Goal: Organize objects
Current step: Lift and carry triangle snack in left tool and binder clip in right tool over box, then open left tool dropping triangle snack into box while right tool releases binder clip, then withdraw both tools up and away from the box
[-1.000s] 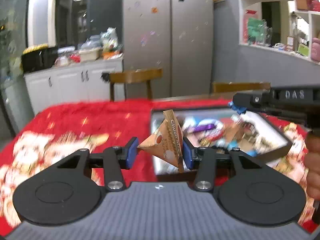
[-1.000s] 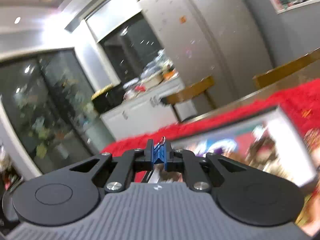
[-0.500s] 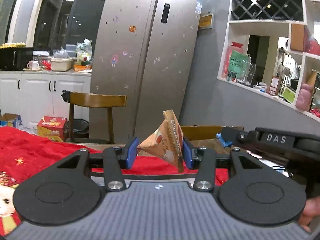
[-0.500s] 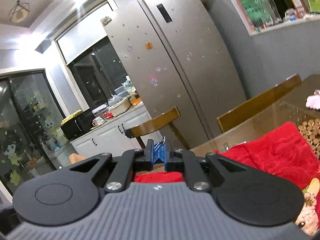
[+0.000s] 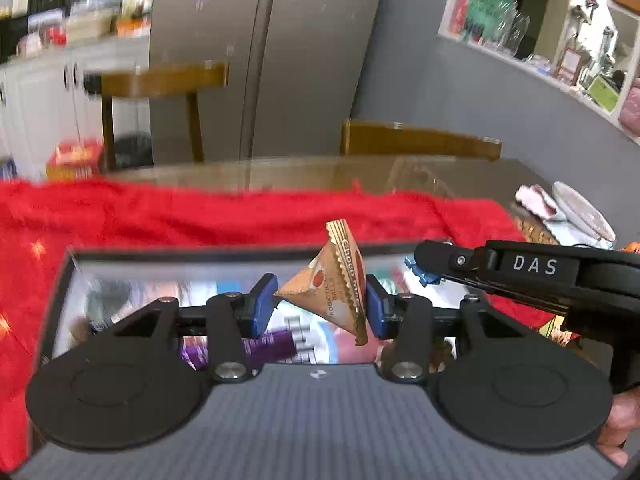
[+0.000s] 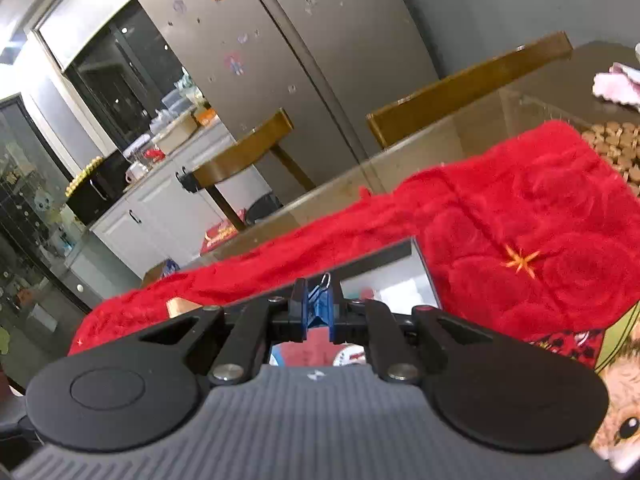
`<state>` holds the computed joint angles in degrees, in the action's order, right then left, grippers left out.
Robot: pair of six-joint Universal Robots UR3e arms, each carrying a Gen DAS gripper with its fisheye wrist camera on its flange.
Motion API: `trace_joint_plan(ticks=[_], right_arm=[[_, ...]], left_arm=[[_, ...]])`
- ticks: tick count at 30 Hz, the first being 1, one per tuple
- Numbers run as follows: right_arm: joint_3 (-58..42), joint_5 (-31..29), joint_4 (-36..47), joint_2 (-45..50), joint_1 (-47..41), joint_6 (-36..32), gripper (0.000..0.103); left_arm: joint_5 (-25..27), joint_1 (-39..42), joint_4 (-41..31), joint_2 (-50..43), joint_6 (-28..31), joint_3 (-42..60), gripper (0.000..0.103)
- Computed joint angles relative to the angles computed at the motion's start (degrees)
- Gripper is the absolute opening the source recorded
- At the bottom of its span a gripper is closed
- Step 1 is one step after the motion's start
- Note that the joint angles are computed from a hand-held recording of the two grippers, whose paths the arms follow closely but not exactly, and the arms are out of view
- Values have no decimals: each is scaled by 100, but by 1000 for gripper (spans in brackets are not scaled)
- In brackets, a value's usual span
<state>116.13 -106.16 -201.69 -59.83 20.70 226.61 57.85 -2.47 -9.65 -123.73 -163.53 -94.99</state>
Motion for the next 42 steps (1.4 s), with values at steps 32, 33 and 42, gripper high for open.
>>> trace_joint_plan(ticks=[32, 33, 42], right_arm=[[104, -82, -94, -340, 199, -138, 76], [77, -253, -156, -401, 315, -334, 80], [-64, -1368, -167, -1449, 1591, -1879, 103]], left_arm=[[-129, 323, -65, 159, -93, -147, 72], [-133, 371, 247, 307, -112, -353, 72], [-779, 1436, 2182, 2895, -313, -3107, 74]])
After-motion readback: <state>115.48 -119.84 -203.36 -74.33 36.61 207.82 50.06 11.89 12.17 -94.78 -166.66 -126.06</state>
